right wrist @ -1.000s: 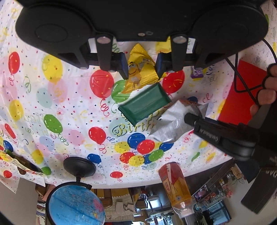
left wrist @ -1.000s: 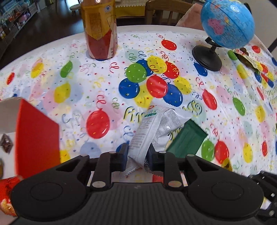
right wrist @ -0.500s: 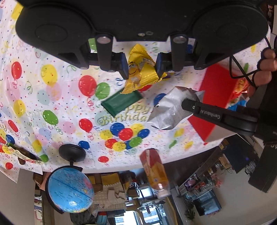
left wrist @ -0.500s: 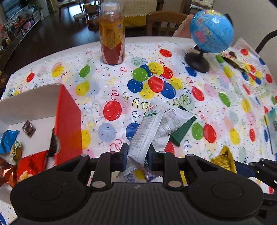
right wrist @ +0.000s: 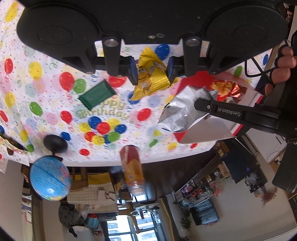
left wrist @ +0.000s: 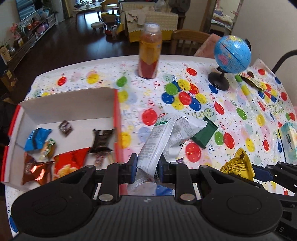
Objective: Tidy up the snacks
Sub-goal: 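Carry both snacks over the red box and open both tools to drop them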
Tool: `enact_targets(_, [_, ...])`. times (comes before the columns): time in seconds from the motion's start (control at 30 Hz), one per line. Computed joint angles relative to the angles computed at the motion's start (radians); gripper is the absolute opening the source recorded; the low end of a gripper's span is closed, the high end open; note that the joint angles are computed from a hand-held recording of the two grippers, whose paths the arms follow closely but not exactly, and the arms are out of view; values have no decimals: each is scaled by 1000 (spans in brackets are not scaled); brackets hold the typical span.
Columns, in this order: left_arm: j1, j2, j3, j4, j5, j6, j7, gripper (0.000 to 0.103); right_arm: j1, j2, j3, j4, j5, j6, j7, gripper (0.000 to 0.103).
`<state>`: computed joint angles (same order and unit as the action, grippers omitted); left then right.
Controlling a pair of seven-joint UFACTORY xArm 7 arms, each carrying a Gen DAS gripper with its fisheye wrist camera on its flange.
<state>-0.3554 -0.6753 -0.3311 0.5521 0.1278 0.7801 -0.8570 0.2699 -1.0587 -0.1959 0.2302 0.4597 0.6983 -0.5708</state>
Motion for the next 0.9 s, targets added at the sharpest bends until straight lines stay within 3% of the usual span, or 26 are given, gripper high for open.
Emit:
enact_targets(0.4, [27, -317, 98, -148, -35, 113, 126, 22, 182, 5, 164, 12, 30, -98, 173, 30])
enact_targets(0.67, [109, -495, 173, -228, -53, 186, 246, 22, 316, 131, 240, 57, 3, -220, 301, 30])
enact_targets(0.9, [216, -599, 252, -276, -50, 231, 379, 22, 381, 287, 290, 113, -48, -323, 411, 30])
